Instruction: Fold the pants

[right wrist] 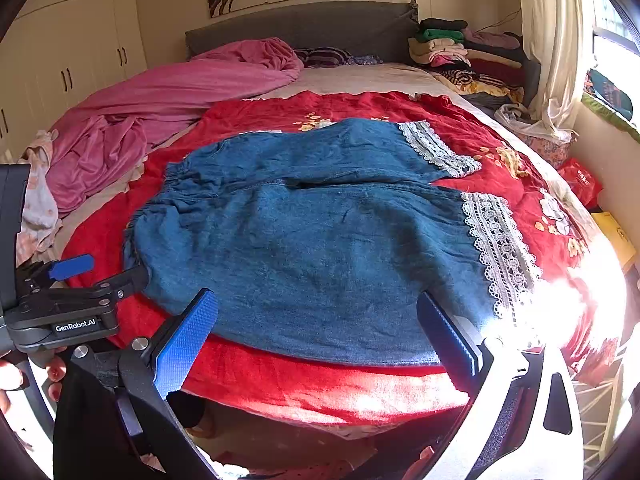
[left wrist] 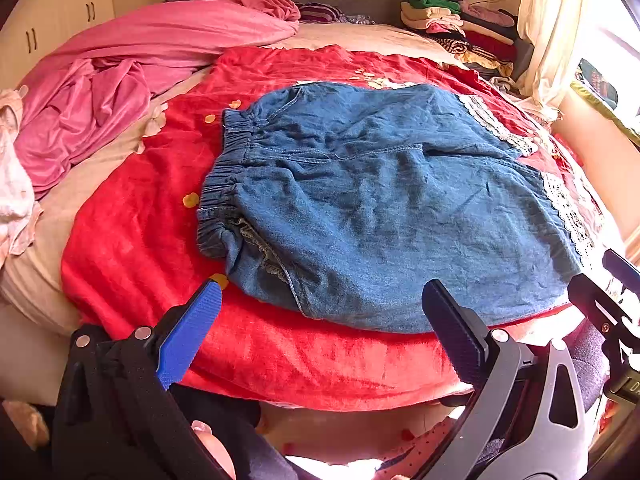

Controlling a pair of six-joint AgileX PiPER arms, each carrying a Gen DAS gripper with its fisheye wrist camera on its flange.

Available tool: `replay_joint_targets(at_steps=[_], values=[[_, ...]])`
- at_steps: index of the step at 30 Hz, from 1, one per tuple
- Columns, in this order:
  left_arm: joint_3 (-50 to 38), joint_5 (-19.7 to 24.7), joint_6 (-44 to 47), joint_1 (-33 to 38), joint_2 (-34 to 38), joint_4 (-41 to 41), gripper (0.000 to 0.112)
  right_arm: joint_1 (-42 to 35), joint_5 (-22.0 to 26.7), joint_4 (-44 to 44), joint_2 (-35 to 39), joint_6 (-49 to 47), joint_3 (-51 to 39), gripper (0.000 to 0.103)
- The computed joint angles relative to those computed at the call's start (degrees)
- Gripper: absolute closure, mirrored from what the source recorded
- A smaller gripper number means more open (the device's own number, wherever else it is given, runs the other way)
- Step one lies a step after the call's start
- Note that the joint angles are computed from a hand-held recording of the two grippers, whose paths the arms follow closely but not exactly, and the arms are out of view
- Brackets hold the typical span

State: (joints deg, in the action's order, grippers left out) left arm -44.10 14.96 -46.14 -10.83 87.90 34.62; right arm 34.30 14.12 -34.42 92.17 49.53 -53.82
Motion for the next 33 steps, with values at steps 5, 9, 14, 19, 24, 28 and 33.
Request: replay_joint_targets(at_steps=[5, 9, 14, 19, 24, 28, 33], values=[[-0.1, 0.3, -3.3, -0.5, 0.1, 3.5, 0.018, 0.3, 0.2, -0.1, 0.0, 0.1, -0.2, 0.004], [-0.1, 0.1, -2.3, -0.3, 0.0, 2.6, 0.018, 0.3, 0.3, -0.3, 0.1, 0.3, -0.3, 0.004], [-0.1, 0.1, -2.7, -0.4, 0.2, 2.9, 0.018, 0.3, 0.2, -0.3, 0.1, 0.2, -0.3, 0.004], [-0.5, -0.1, -0.8, 0.1, 0.3, 1.5, 0.018, 0.2, 0.2, 0.2, 0.2, -0.2, -0.3, 0.004], [-0.2, 0.0, -3.6, -0.7, 0.3, 3.7, 0.018, 0.1, 0.1, 1.0, 0.3, -1.1, -0.4, 0.004], [-0.2, 0.0, -3.4, -0.7, 0.2, 3.5, 0.018, 0.1, 0.2, 1.8, 0.8, -2.0, -0.7, 0.004], [-0.7, 0.0, -3.3, -1.0, 0.8, 3.5, 0.018, 0.1, 0.4, 2.2, 1.8, -2.7, -1.6, 0.004]])
